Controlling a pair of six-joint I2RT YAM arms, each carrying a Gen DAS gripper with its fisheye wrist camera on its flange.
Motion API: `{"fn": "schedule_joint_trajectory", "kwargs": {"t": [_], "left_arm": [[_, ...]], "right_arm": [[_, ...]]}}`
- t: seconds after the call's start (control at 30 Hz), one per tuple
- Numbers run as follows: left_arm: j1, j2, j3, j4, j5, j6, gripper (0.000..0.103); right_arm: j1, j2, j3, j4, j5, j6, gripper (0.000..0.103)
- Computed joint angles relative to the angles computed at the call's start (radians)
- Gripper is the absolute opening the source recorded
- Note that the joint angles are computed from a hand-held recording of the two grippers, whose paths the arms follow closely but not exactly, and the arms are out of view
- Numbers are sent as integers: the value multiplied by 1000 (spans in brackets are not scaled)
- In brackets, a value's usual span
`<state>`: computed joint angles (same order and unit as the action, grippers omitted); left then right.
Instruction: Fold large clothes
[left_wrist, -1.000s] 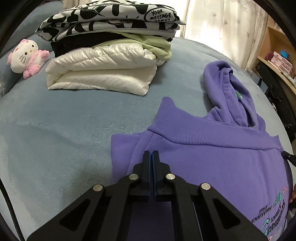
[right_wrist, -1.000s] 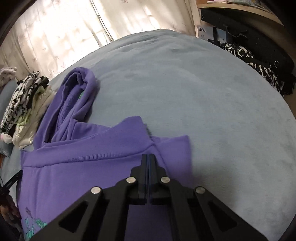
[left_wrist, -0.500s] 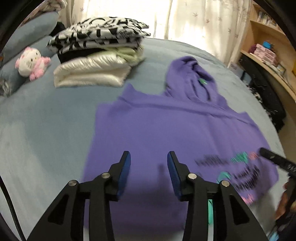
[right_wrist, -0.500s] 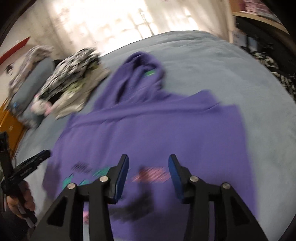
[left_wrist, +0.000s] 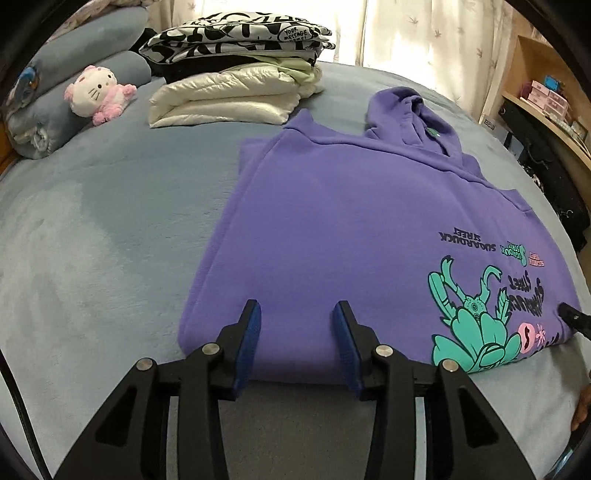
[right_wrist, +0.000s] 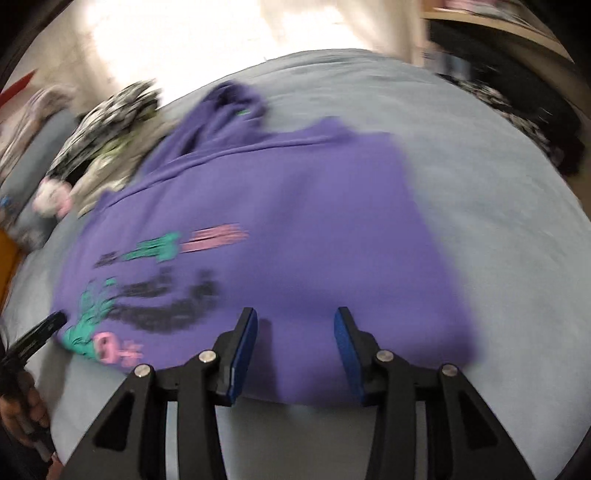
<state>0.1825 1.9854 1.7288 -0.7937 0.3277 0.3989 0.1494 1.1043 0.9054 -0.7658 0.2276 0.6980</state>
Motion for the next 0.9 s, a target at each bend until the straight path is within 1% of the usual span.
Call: {"fn": "schedule_joint_trajectory", "kwargs": {"t": [0.03,0.1,0.27,0.6,0.7,0.77,0.8,0.83,0.9], "left_arm": [[0,-3,-7,9,-7,1,40],[-8,-20,-31,30,-29,-4,40],[-10,-25,-37,35,-36,-21,40],[-9,-42,-53,34,-42,-27,42],[-2,-40,-46,18,-17,-18,49],[0,-43,-50,14,-4,-9,56],[-1,-47,-56,14,-1,-1,58],[-2,-51,-61,15,0,5,62],[-7,-58,-69,12,-3,15,67]], "right_arm": [[-12,-36,-21,-10,7,13,42],[-4,-59,-35,-22,27,29,42],[60,-61,-48,-48,104,69,43],[73,-46,-56,-39,133,83,44],[78,-41,-54,-41,140,92,44],[80,-38,-55,-42,139,94,45],[80,-34,-53,-43,138,92,45],[79,-32,-52,-43,136,89,45],[73,-24,-49,-37,121,75,51]]}}
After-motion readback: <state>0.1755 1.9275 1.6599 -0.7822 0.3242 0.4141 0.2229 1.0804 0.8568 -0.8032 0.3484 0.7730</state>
